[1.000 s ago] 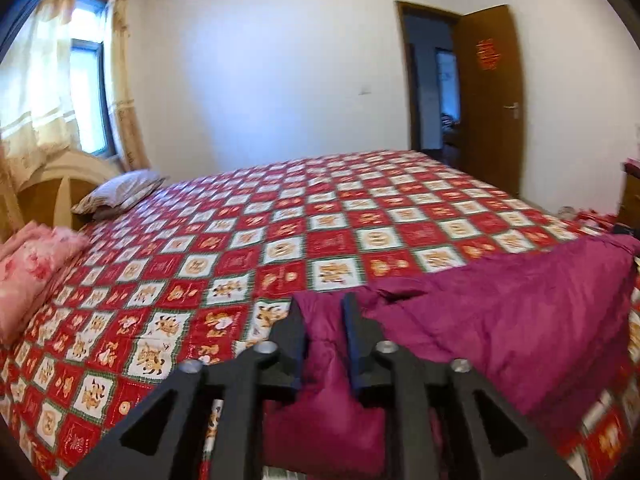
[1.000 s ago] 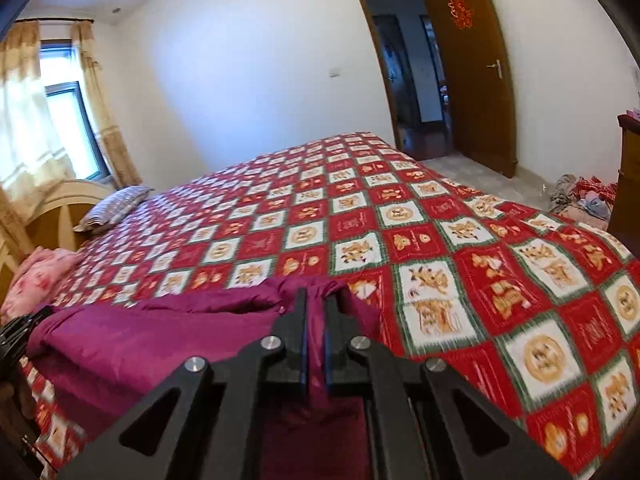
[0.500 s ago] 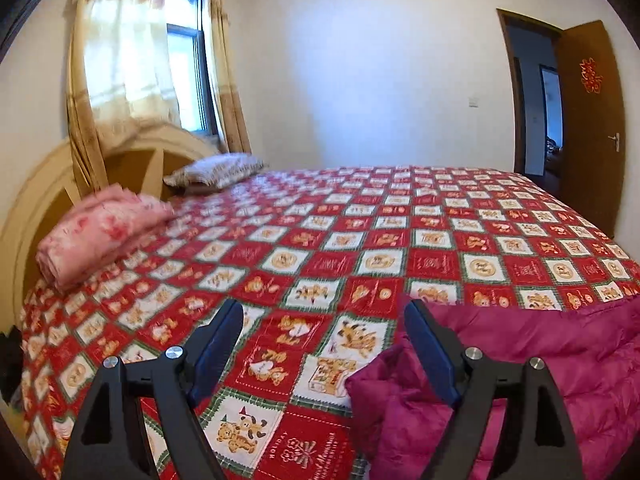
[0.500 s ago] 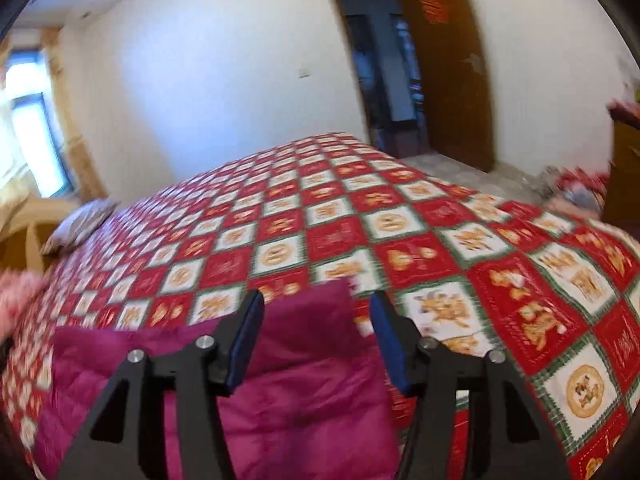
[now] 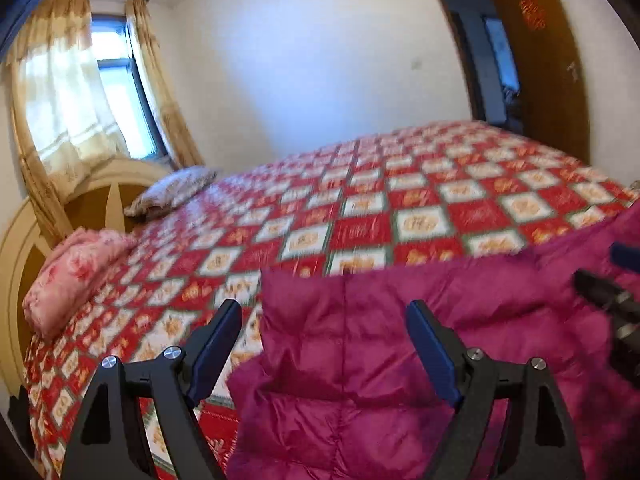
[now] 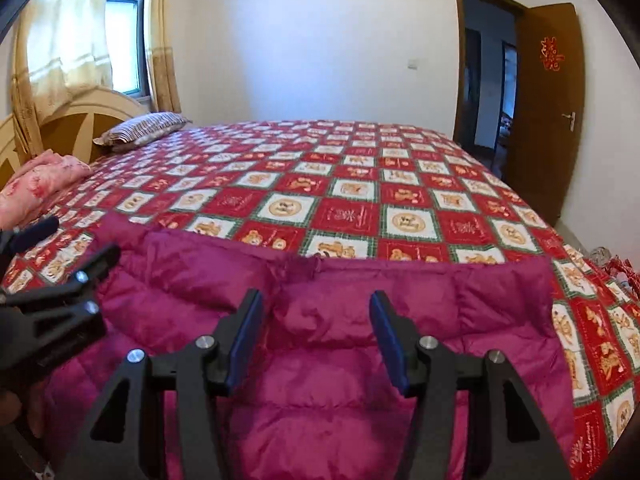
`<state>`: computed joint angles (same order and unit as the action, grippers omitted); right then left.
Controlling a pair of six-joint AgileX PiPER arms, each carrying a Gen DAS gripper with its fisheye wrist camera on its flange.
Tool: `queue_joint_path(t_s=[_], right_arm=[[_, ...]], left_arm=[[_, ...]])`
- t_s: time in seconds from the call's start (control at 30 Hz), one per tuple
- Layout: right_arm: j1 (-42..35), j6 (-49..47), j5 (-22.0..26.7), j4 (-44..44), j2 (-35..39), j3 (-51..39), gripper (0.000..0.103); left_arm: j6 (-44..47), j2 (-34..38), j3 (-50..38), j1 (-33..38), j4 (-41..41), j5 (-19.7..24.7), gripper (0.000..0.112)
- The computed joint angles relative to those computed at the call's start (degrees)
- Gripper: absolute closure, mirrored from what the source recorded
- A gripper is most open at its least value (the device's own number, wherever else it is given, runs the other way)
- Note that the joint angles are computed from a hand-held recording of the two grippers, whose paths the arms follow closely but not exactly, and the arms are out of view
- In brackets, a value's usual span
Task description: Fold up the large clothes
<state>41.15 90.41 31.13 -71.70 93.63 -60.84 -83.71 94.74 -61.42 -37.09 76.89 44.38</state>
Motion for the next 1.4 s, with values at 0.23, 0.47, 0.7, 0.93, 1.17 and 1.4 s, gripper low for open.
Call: queue_joint_path(t_s=[0.23,0.47,0.7,0.93,1.17,1.4], right_arm=[[-4.15,1.58,-5.57,2.06,3.28,0.66,0.044],[-7.31,0.16,-10.11,5.94,3.44,1.57,0.044],[-7.86,-5.65,-9.81,11.79,5.17,-0.16,0.044],[-8.4,-11.64,-9.18,17.52,6.65,-1.93,0.044],[-8.79,-15.65,-8.52,21.36,7.57,-3.14,0.044],[-5.81,-16.73,-1.46,21.56,6.2,-5.69,0.046]], left_arm=[[1.59,5.24,-2.49,7.29,-9.18,-8.13,0.028],[4.35,8.49,-5.0,7.29,-11.23,-7.62,0.028],[8.27,9.76,-6.41,8.47,-15.15,-8.5,0.027],[9.53,10.67,-7.46,8.32,-16.16,-7.5,0.026],[11.4,11.44,-8.41,8.32,-17.43,-6.6,0.026],[12.94,6.35,-8.93,5.14,-19.2,-2.84,0.026]])
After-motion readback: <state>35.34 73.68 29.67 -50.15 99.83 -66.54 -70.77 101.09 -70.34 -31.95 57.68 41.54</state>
